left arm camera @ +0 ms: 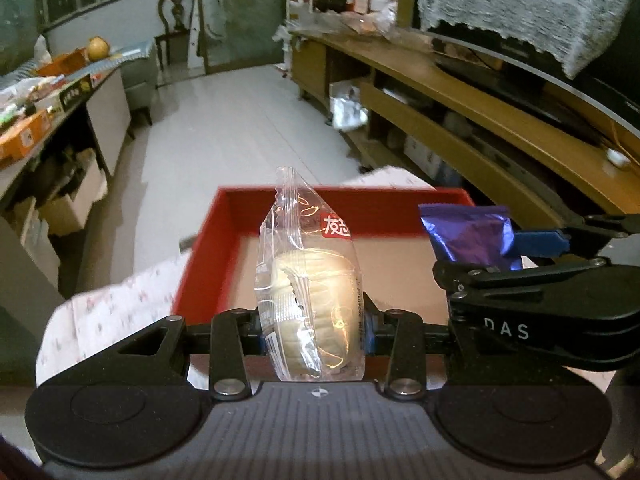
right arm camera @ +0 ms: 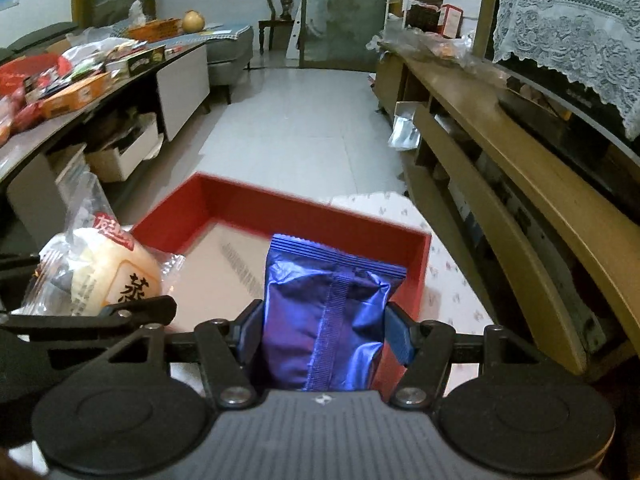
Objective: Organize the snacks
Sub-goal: 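Carry the bun and blue packet into the red box with both grippers, then open both grippers to release the bun and blue packet in the box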
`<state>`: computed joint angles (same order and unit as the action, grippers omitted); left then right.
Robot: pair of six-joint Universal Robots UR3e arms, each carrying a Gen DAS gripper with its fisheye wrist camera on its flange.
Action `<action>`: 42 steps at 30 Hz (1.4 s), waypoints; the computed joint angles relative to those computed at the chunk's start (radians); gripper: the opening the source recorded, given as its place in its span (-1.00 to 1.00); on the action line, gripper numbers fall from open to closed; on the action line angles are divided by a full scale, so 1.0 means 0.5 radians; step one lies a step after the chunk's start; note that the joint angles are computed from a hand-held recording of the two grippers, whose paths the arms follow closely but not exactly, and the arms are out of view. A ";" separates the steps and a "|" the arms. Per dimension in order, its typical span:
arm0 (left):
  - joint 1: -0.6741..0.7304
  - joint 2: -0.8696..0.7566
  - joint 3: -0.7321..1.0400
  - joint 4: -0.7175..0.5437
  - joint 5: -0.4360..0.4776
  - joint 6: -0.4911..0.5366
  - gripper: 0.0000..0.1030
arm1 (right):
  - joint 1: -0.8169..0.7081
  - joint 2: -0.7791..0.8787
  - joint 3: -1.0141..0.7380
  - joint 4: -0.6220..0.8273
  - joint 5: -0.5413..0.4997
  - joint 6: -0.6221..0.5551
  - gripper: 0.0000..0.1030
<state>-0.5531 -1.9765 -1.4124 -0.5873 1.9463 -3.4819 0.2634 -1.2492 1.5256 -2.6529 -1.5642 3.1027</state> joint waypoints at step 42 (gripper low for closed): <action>0.190 -0.297 0.212 -0.080 -0.022 0.108 0.63 | -0.007 0.545 -0.530 0.038 -0.041 -0.064 0.55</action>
<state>-0.4582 -2.1250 -1.3063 -0.6271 1.9355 -3.4281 0.2597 -0.9765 1.2604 -2.6338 -1.5848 3.0707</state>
